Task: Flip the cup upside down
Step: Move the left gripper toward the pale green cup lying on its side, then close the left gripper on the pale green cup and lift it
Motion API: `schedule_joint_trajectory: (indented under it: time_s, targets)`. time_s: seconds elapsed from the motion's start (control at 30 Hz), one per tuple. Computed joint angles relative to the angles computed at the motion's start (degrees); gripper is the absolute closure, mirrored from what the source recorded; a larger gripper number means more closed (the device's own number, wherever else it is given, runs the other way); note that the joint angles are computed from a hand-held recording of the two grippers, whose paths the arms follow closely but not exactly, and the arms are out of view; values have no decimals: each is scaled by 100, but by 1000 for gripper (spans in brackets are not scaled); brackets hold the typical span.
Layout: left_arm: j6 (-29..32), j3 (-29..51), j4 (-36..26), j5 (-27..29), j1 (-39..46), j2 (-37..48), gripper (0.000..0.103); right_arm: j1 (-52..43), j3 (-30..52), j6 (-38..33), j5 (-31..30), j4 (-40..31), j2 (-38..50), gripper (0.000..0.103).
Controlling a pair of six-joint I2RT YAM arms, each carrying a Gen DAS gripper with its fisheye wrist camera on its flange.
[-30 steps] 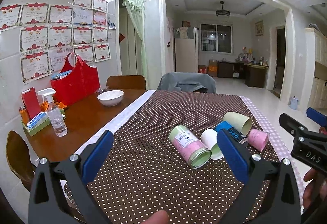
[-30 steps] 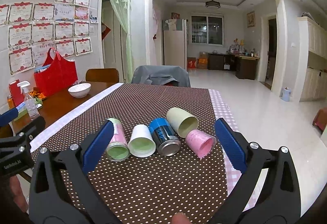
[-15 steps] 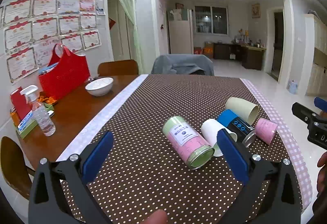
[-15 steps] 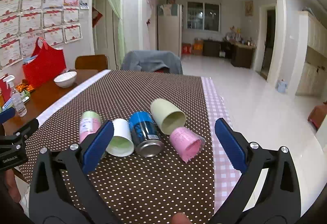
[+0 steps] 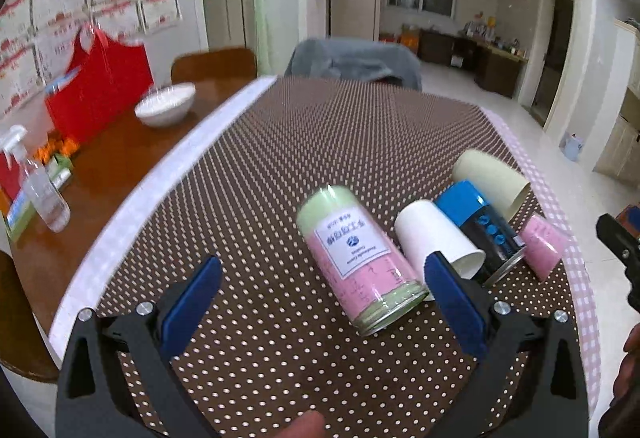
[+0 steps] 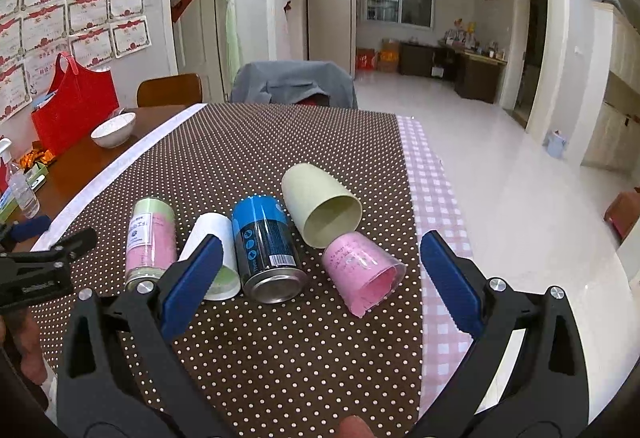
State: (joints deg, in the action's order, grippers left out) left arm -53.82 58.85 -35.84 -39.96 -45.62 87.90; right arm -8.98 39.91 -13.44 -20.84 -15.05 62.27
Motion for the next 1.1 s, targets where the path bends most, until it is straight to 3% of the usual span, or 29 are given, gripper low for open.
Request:
schedule_joint_trajectory:
  time_s: [0.17, 0.3, 0.57, 0.77, 1.1]
  targets:
    - [47, 172, 78, 350, 304, 262, 4, 52, 246, -30, 70, 73, 516, 6]
    - [491, 703, 37, 487, 422, 642, 4, -21, 526, 4, 100, 96, 998, 6]
    - [1457, 2564, -169, 1059, 607, 1979, 4, -447, 1016, -8, -12, 127, 1737, 6]
    - [2219, 4404, -785, 1490, 736, 3199, 4, -739, 1446, -124, -60, 40, 2336, 6]
    - [2936, 6003, -1495, 2109, 305, 4334, 4, -1499, 1725, -253, -205, -134, 2899, 6]
